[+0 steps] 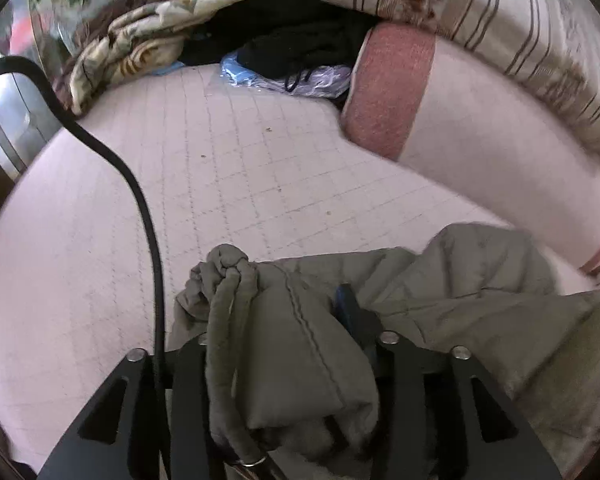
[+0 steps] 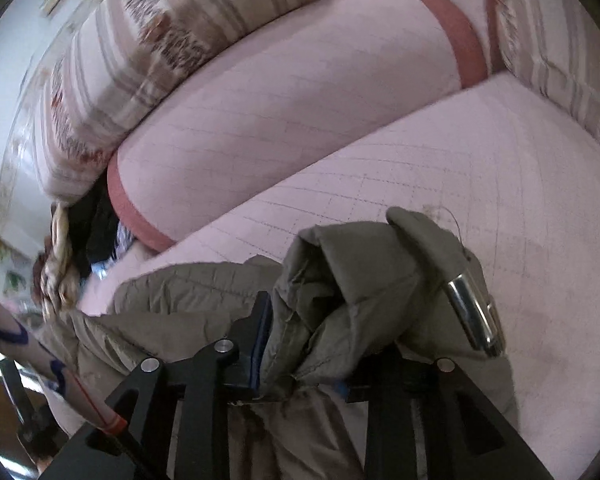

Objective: Fold large clothes
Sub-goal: 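Lift the hem with both grippers and fold it toward the hood, then release the hem and pull both grippers back from the folded jacket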

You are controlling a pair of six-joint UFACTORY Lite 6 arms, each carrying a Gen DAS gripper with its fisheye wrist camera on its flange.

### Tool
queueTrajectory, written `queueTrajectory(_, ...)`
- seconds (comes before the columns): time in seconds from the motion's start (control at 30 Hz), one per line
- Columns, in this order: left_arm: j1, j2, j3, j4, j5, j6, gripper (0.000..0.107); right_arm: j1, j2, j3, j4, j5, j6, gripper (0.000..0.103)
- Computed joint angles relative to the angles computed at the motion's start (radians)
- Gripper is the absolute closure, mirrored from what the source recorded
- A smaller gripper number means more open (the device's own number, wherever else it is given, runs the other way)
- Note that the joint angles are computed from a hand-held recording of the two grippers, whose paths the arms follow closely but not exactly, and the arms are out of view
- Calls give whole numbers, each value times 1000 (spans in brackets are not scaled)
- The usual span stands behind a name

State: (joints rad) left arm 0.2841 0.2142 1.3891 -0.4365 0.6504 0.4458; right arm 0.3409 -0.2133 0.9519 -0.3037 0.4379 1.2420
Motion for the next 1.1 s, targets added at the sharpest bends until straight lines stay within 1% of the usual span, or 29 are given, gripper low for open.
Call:
queueTrajectory(0.03,43,-12,8,-85,56,81,60,4,-14,-2,-9,3,8,61)
queueTrajectory(0.07,80,-13,27,-149,110,137,55,12,-41,-6,-25,10,13,58)
queueTrajectory(0.1,130,-7,71,-206,199,175,53,24,-61,-4,-62,24,39,42)
queueTrajectory(0.13,166,12,119,-222,289,173,51,51,-82,11,-140,72,106,34)
queueTrajectory(0.17,212,32,169,-268,371,185,49,86,-100,28,-220,121,173,31)
queueTrajectory(0.2,237,46,204,-290,422,182,48,118,-115,43,-283,161,218,25)
queueTrajectory(0.23,276,70,252,-328,500,181,45,146,-127,52,-325,199,254,16)
queueTrajectory(0.3,340,96,317,-394,621,178,43,250,-139,113,-440,340,322,14)
queueTrajectory(0.33,364,98,334,-417,662,184,42,292,-136,134,-466,381,336,14)
queueTrajectory(0.43,441,59,353,-470,742,232,39,477,-63,263,-530,550,332,14)
queueTrajectory(0.47,460,39,357,-471,756,243,39,536,-36,294,-548,583,335,15)
queueTrajectory(0.53,503,-20,339,-456,767,288,39,612,39,361,-538,589,315,20)
queueTrajectory(0.63,593,-169,194,-431,748,435,38,692,163,431,-514,538,319,22)
queueTrajectory(0.77,777,-369,-103,-396,696,666,38,754,391,573,-534,538,316,22)
queueTrajectory(0.8,816,-391,-155,-400,687,716,37,738,475,641,-520,532,289,22)
queueTrajectory(0.87,907,-458,-318,-417,643,853,37,697,642,788,-509,553,253,22)
queueTrajectory(0.93,937,-485,-416,-424,587,945,38,647,771,919,-467,567,222,22)
queueTrajectory(0.97,941,-491,-456,-431,554,994,37,601,824,955,-438,544,206,22)
queueTrajectory(1.03,922,-493,-489,-436,489,1039,37,534,921,1039,-392,511,166,17)
queueTrajectory(1.07,901,-484,-489,-439,459,1046,37,512,937,1048,-378,501,150,16)
queueTrajectory(1.1,894,-476,-490,-443,451,1052,37,480,990,1094,-360,491,120,14)
